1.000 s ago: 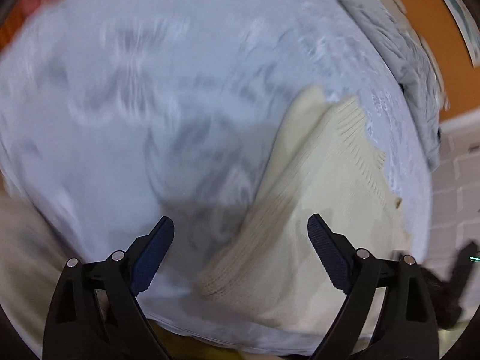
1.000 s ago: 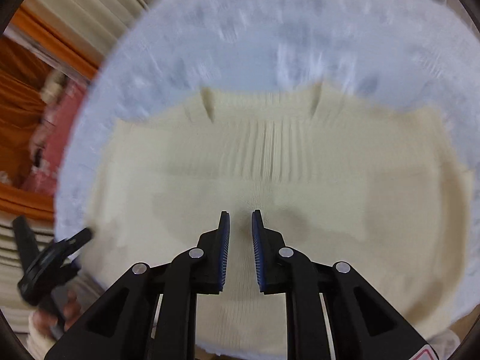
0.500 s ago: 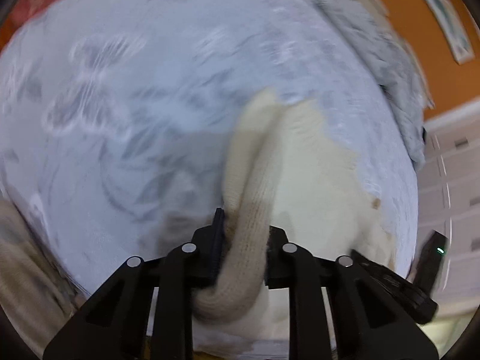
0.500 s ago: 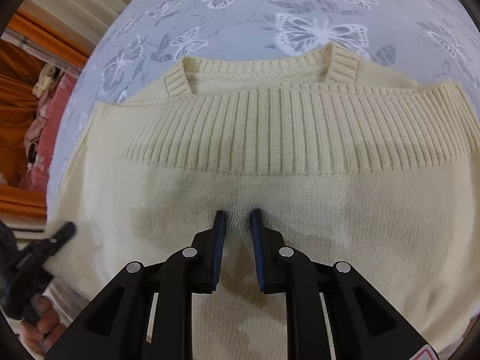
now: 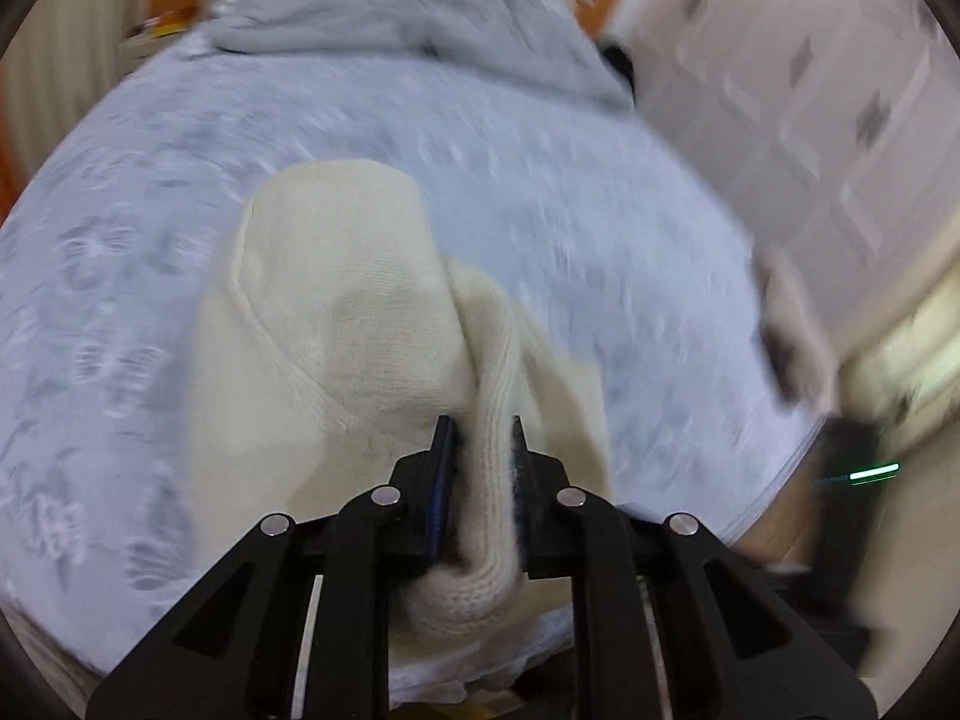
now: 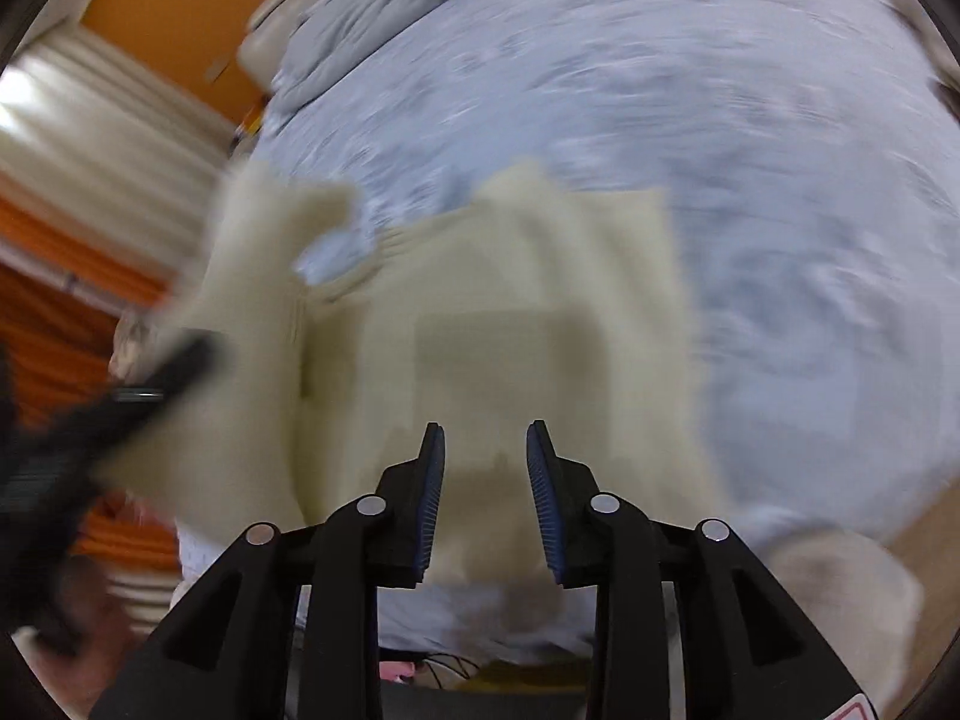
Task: Fold small clothes
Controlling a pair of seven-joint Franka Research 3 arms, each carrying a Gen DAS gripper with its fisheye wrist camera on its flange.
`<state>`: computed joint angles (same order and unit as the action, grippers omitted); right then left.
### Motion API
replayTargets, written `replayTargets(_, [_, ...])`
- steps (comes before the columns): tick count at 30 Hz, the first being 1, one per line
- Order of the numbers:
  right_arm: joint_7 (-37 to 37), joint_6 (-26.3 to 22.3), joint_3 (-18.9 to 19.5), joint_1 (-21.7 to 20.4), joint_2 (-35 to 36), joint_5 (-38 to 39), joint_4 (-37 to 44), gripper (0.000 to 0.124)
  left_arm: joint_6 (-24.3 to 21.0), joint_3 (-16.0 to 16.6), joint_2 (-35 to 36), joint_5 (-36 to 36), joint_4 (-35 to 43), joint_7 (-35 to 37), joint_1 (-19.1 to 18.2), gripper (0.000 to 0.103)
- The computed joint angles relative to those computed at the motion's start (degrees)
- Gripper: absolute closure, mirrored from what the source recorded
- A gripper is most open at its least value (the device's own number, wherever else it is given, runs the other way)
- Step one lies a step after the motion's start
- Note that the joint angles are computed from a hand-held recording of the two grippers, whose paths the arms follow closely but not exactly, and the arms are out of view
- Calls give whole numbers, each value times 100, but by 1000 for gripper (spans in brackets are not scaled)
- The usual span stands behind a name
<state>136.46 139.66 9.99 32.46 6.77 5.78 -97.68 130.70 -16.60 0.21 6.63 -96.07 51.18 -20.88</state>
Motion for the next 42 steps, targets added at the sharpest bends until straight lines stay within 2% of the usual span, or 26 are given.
replayTargets(1, [35, 46, -23, -24, -176, 15, -237, 92, -333, -14, 352, 92, 241, 67, -161, 86])
replayTargets(2, [48, 117, -32, -62, -365, 67, -484, 92, -573, -126, 505, 115, 342, 73, -148, 83])
replayTargets(3, [104, 175, -27, -93, -524, 77, -688, 90, -591, -39, 580, 59, 271, 82, -305, 83])
replayTargets(4, [91, 198, -15, -130, -584, 101, -764, 88, -433, -151, 454, 261, 32, -122, -278, 81])
replayTargets(6, [19, 294, 23, -180, -711, 180, -922, 73, 84, -156, -16, 347, -515, -65, -305, 60])
replayTargets(7, [-33, 401, 51, -190, -711, 253, -931, 69, 229, -141, -233, 264, -738, 95, -293, 38])
replayTargets(8, [-143, 491, 64, -203, -728, 375, -972, 63, 318, -140, -546, 324, -995, 141, -292, 25])
replayTargets(10, [-426, 714, 126, -169, -471, 709, -746, 56, 407, -159, -972, 613, -1321, 20, -232, 12])
replayTargets(11, [-512, 738, 146, -147, -343, 815, -601, 50, 399, -156, -1289, 752, -1622, -60, -194, 11])
replayTargets(15, [-1040, 323, 224, -35, 610, 1206, 551, 45, -328, -42, -1787, 578, -2152, -72, -95, 11])
replayTargets(16, [-1018, 43, 216, 49, 942, 1139, 981, 45, -451, 6, -1886, 434, -2314, -157, -74, 11])
replayTargets(20, [-893, -676, 156, 308, 1842, 1129, 2132, 46, -509, 36, -1882, 315, -2546, -358, 18, 11])
replayTargets(22, [-732, -926, 22, 506, 2180, 868, 2655, 64, -582, -37, -1716, 519, -2486, -356, 64, 11])
replayTargets(23, [-628, -1007, -76, 615, 2263, 604, 2847, 94, -603, -53, -1625, 588, -2441, -327, 70, 12])
replayTargets(24, [-633, -848, -96, 637, 2246, 529, 2840, 98, -642, -73, -1587, 664, -2421, -329, 74, 14])
replayTargets(26, [-948, 232, 7, 460, 1803, 1185, 2280, 101, -661, -49, -1501, 613, -2334, -266, 41, 39])
replayTargets(27, [-1050, 515, 116, 338, 1636, 1292, 2103, 101, -607, 25, -1539, 448, -2357, -179, 22, 42])
replayTargets(29, [-1041, 849, -73, 379, 1122, 985, 1704, 101, -348, 120, -1594, 124, -2423, -167, 2, 55])
replayTargets(31, [-926, 926, -174, 318, 710, 807, 1176, 101, -228, 135, -1582, -41, -2416, -153, -5, 60])
replayTargets(32, [-772, 824, -228, 273, 527, 696, 865, 101, -198, 152, -1517, -145, -2370, -74, -24, 63])
replayTargets(35, [-621, -17, -199, -53, 436, 972, 274, 100, -323, 123, -1282, -324, -2209, 35, -54, 68])
replayTargets(36, [-651, -117, -152, -143, 439, 1188, 102, 100, -382, 118, -1218, -392, -2163, 65, -62, 70])
replayTargets(37, [-782, 26, -78, -217, 381, 1488, -106, 99, -488, 86, -1156, -368, -2106, 35, -58, 72])
replayTargets(38, [-780, 98, -65, -214, 339, 1452, -113, 97, -564, 48, -1127, -308, -2073, -12, -55, 72])
replayTargets(41, [-586, -320, -105, -129, 397, 857, 274, 90, -718, -5, -1189, -131, -2002, -50, -58, 70])
replayTargets(42, [-399, -491, -143, -58, 369, 508, 385, 79, -699, 1, -1282, -117, -2022, -1, -69, 69])
